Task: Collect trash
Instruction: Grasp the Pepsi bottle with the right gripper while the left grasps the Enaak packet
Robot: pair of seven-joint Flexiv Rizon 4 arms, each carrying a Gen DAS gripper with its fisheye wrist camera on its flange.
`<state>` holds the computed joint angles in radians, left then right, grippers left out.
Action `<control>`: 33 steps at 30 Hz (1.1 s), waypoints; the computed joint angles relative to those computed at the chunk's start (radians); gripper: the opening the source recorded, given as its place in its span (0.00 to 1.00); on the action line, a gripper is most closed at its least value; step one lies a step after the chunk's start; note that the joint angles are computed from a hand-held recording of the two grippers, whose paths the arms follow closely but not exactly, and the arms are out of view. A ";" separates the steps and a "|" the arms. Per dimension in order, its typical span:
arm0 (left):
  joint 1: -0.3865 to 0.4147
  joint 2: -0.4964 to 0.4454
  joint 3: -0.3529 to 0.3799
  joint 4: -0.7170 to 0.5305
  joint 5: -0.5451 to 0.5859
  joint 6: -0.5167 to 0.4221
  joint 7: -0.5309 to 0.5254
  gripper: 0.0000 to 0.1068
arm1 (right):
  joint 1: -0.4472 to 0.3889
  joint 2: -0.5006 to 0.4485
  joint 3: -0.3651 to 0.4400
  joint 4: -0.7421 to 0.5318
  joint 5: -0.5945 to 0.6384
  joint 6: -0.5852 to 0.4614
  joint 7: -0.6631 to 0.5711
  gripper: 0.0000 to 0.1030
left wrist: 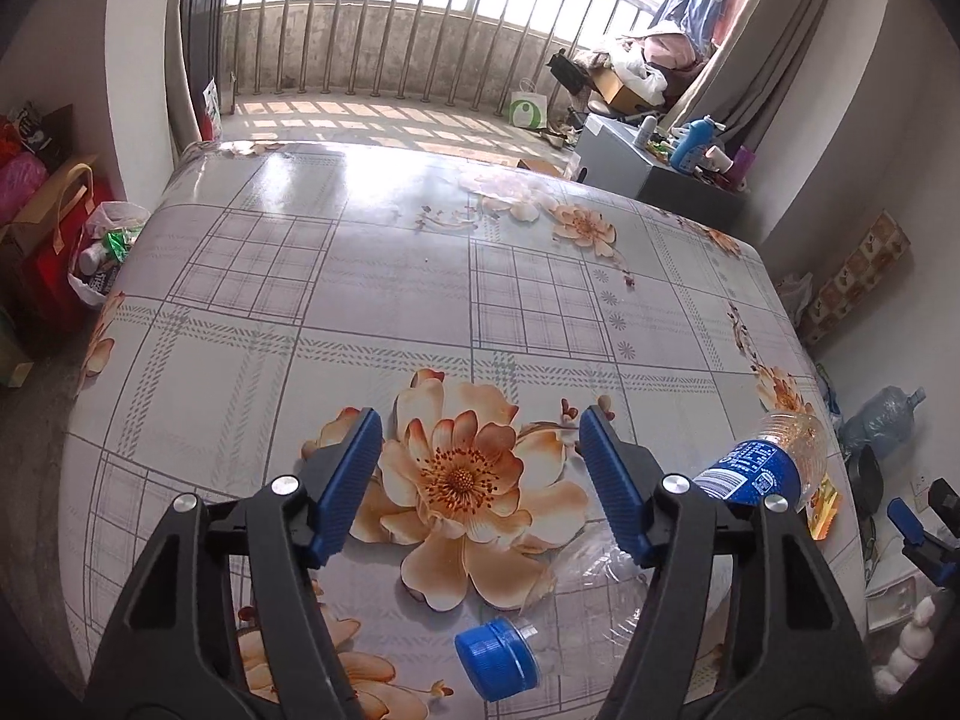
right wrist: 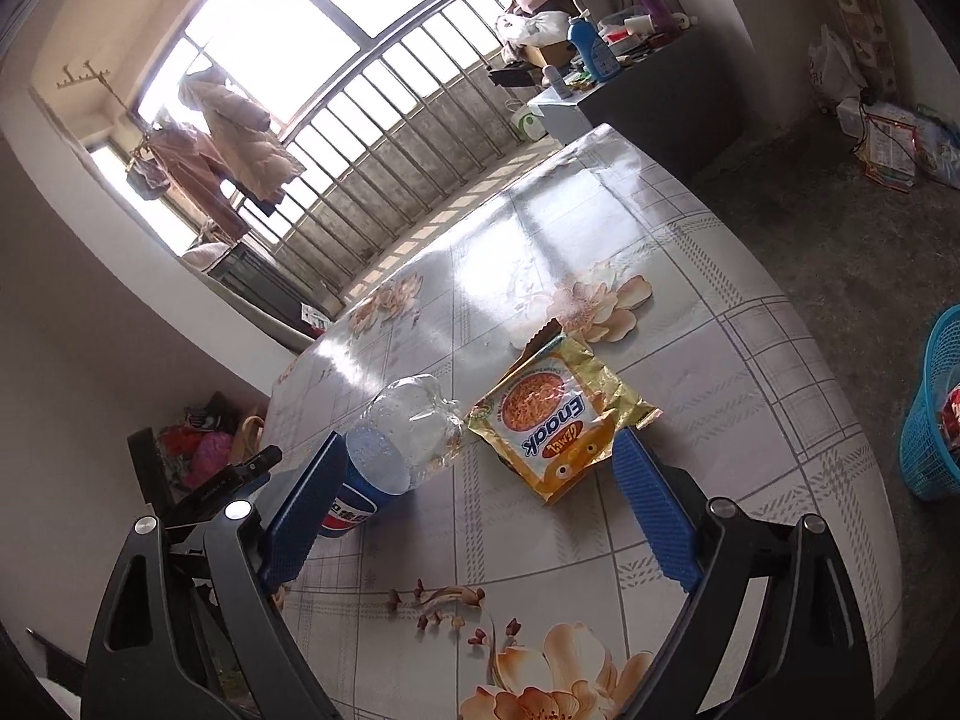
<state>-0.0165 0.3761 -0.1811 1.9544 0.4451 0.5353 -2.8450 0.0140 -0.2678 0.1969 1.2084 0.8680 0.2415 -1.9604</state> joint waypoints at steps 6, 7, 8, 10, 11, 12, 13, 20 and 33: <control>-0.085 0.022 0.104 0.175 -0.247 0.296 0.056 0.42 | 0.019 -0.024 0.032 -0.012 0.043 -0.142 0.035 0.82; -0.098 0.024 0.108 0.197 -0.284 0.342 0.072 0.42 | 0.028 -0.026 0.035 -0.012 0.038 -0.153 0.040 0.82; -0.108 0.025 0.107 0.216 -0.314 0.380 0.086 0.42 | 0.037 -0.027 0.037 -0.009 0.032 -0.162 0.044 0.82; -0.118 0.022 0.089 0.231 -0.352 0.409 0.111 0.42 | 0.056 -0.026 0.040 0.000 0.012 -0.172 0.052 0.82; -0.124 0.017 0.081 0.234 -0.367 0.416 0.126 0.42 | 0.063 -0.025 0.042 0.007 0.005 -0.180 0.053 0.81; -0.130 0.012 0.073 0.239 -0.380 0.428 0.136 0.42 | 0.069 -0.024 0.042 0.012 0.000 -0.186 0.057 0.80; -0.136 0.005 0.066 0.244 -0.391 0.442 0.143 0.42 | 0.074 -0.021 0.042 0.020 -0.006 -0.190 0.061 0.79; -0.167 -0.042 0.025 0.251 -0.420 0.514 0.162 0.40 | 0.088 -0.009 0.034 0.057 -0.020 -0.227 0.097 0.65; -0.239 -0.267 0.035 0.082 -0.476 0.656 0.354 0.38 | 0.045 0.025 -0.017 0.022 -0.059 -0.137 0.019 0.60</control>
<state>-0.2553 0.1091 -0.1463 2.0368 -0.0309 1.1909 -2.4907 0.0594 -0.2423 0.1800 1.2308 0.8091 0.1047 -1.9411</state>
